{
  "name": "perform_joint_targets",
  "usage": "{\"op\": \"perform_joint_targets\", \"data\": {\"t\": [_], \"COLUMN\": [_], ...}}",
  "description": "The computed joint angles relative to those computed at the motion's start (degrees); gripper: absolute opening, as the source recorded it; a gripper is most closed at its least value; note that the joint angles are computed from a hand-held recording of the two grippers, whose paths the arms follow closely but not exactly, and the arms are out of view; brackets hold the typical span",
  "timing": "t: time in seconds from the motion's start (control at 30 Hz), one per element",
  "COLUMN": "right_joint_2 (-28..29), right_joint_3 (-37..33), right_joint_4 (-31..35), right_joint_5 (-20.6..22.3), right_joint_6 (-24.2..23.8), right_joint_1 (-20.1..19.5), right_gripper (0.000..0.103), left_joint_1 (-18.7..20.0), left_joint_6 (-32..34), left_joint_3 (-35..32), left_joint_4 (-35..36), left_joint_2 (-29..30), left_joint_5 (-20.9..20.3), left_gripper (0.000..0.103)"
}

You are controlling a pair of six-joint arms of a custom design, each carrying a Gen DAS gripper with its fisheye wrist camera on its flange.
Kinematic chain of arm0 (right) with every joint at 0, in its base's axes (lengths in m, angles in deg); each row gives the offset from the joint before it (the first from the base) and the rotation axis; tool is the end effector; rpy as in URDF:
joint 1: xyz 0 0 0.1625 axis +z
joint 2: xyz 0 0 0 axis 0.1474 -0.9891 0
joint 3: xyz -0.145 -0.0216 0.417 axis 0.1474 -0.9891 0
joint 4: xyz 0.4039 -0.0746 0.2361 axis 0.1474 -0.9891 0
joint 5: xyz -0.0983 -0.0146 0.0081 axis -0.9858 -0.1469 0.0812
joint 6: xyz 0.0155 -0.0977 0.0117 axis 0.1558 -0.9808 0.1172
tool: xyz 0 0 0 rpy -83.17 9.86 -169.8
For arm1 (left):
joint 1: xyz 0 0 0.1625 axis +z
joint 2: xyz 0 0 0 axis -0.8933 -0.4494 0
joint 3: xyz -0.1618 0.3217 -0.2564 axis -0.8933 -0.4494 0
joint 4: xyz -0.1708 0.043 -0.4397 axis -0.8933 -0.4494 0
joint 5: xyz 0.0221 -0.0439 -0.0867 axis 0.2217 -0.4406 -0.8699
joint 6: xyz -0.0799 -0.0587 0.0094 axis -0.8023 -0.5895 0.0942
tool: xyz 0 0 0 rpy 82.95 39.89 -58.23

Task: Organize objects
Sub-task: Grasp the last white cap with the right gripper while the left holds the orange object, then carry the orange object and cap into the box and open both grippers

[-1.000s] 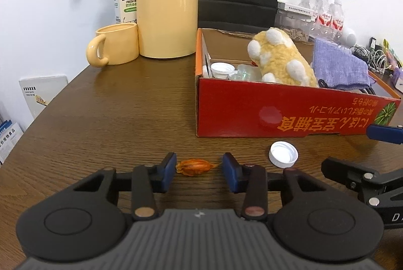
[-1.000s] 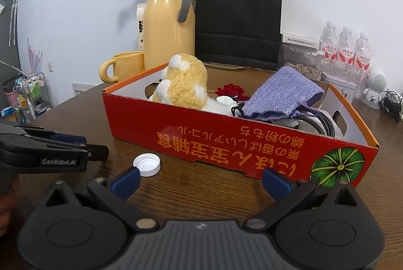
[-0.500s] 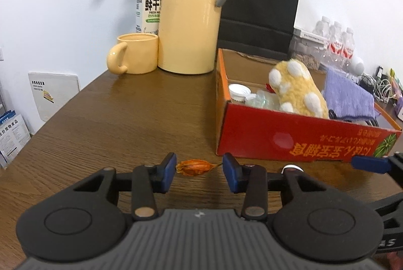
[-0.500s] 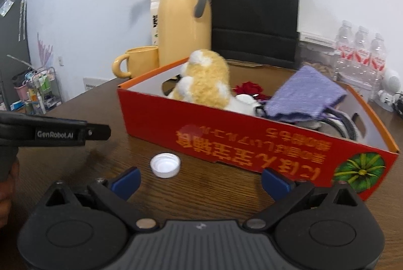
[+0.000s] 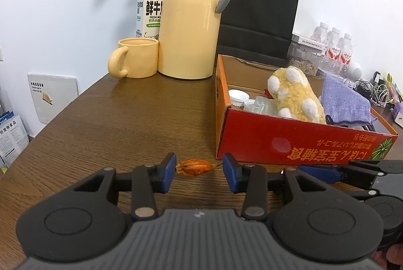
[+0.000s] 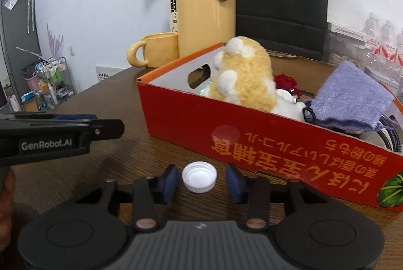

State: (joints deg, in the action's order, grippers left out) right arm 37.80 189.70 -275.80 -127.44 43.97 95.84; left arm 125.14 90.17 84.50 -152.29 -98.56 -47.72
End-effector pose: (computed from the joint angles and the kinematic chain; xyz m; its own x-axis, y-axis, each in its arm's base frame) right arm 0.2253 -0.5496 -0.0158 -0.7195 -0.1488 0.6784 -0.6139 0.5931 -0.5210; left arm -0.0959 -0.5711 0.1726 -0.7548 0.2810 -0.5927 0.6352 0.5387 -0.5535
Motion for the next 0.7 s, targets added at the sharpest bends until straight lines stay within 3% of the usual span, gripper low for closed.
{"op": "perform_joint_targets", "data": {"t": [0.4, 0.7], "right_joint_2": [0.3, -1.2], "right_joint_3": [1.2, 3.1], "right_joint_4": [-4.9, -13.3], "right_joint_5": [2.0, 5.6], "right_joint_6": [-2.4, -5.5], "right_joint_1": [0.2, 1.2], "right_gripper": [0.027, 0.027], "left_joint_1": [-0.1, -2.1], "left_joint_6": [0.6, 2.8], "left_joint_3": [0.3, 1.3], "left_joint_4": [-1.2, -5.9], "left_joint_2": [0.1, -0.6], "left_joint_5": [0.0, -0.9], "left_gripper": [0.042, 0.041]}}
